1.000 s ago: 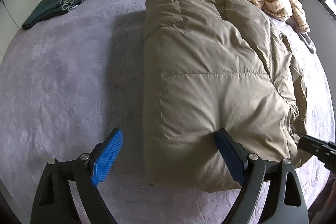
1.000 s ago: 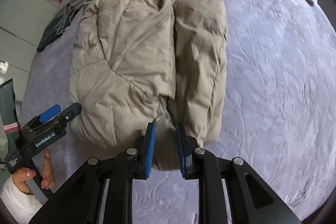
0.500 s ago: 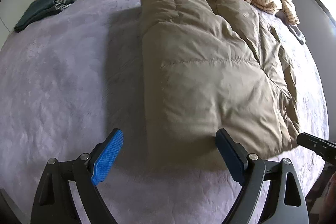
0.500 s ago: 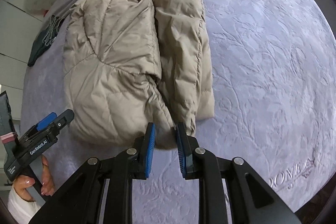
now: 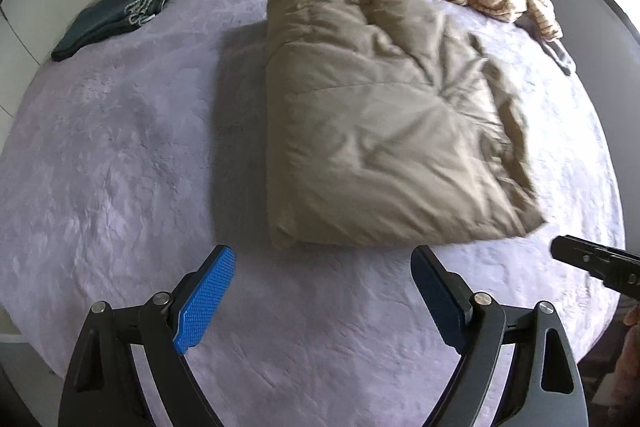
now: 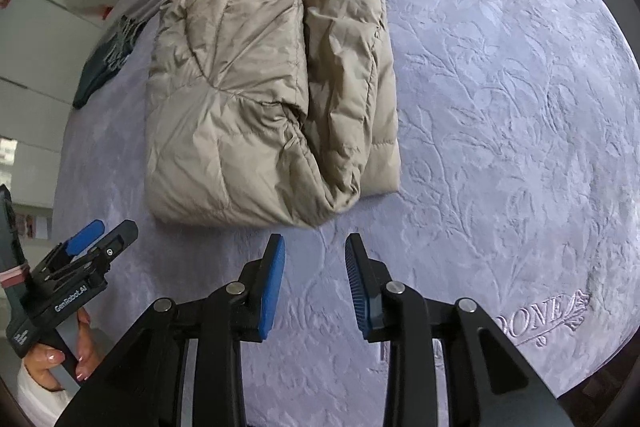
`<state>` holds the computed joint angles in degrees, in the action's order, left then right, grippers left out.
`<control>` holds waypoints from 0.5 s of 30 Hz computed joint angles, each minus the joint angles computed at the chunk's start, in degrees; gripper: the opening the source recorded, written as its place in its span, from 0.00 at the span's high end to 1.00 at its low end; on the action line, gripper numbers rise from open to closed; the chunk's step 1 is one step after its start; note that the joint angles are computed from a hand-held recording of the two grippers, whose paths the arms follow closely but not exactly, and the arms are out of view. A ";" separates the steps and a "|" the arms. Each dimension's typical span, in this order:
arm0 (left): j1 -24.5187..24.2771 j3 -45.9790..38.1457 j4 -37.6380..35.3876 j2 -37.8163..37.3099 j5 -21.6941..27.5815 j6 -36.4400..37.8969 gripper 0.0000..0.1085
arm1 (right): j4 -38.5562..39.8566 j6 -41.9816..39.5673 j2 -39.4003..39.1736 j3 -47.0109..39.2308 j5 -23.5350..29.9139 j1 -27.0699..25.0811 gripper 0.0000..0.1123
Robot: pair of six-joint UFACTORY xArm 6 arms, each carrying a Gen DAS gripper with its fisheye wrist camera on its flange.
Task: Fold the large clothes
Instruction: 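Open the right tool and withdraw both tools from the bundle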
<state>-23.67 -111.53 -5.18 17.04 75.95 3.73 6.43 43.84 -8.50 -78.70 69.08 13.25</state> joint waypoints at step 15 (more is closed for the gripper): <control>-5.09 2.92 6.06 -7.72 -0.04 -9.55 0.05 | 0.56 -5.73 -5.40 0.10 2.28 -1.80 0.54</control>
